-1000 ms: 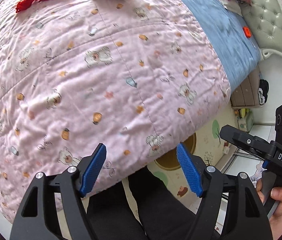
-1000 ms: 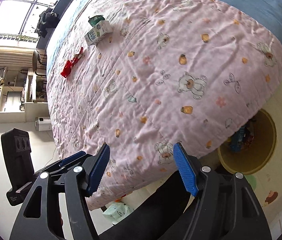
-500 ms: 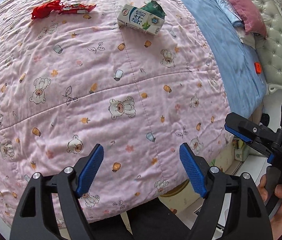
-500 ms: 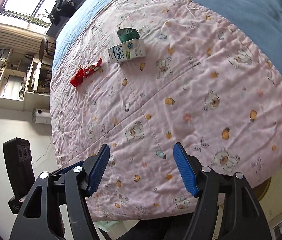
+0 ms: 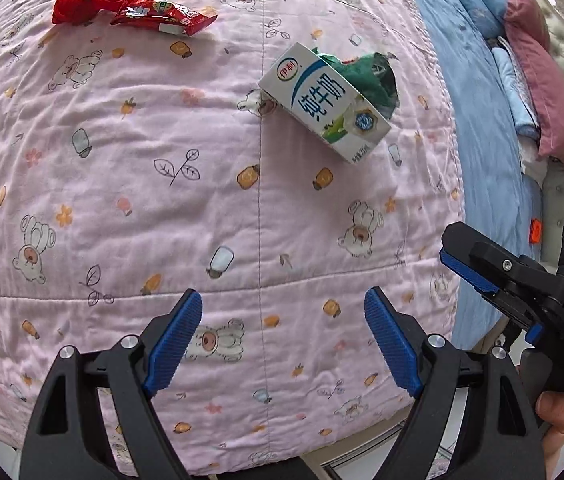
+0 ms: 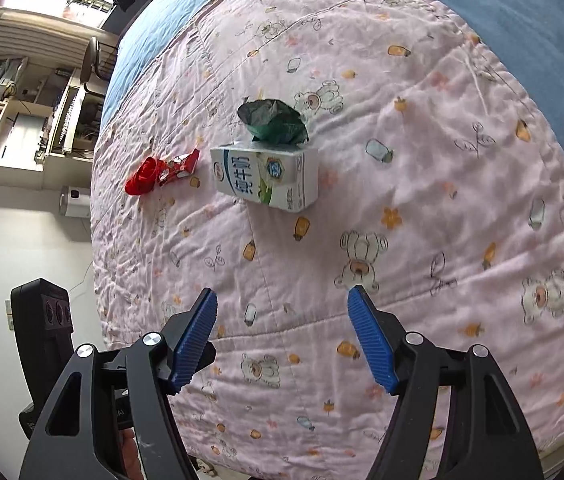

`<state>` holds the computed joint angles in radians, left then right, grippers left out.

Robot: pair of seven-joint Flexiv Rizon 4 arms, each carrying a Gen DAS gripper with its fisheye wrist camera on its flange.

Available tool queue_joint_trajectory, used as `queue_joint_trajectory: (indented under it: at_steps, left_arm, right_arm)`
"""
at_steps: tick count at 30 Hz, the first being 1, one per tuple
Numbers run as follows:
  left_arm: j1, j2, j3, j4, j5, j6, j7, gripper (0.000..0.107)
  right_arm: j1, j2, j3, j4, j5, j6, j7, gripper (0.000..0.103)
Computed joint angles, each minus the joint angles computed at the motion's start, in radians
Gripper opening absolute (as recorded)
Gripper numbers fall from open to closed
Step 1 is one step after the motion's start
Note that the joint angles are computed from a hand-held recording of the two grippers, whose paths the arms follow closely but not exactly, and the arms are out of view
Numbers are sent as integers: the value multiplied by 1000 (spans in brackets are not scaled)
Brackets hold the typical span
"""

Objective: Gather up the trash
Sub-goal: 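Move both open tools back over the quilt toward the milk carton, then grasp the white milk carton with left tool while right tool grasps the green snack bag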

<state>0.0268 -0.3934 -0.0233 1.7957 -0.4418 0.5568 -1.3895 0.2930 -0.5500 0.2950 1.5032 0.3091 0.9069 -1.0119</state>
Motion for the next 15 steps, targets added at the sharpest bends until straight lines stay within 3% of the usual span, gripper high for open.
queue_joint_trajectory:
  at_steps: [11, 15]
  left_arm:
    - [13, -175, -14, -164, -10, -13, -142, 83]
    - [19, -220, -25, -204, -19, -22, -180, 83]
  right_arm:
    - [78, -284, -104, -381, -251, -140, -63, 75]
    - [84, -359, -103, -487, -279, -200, -95, 78]
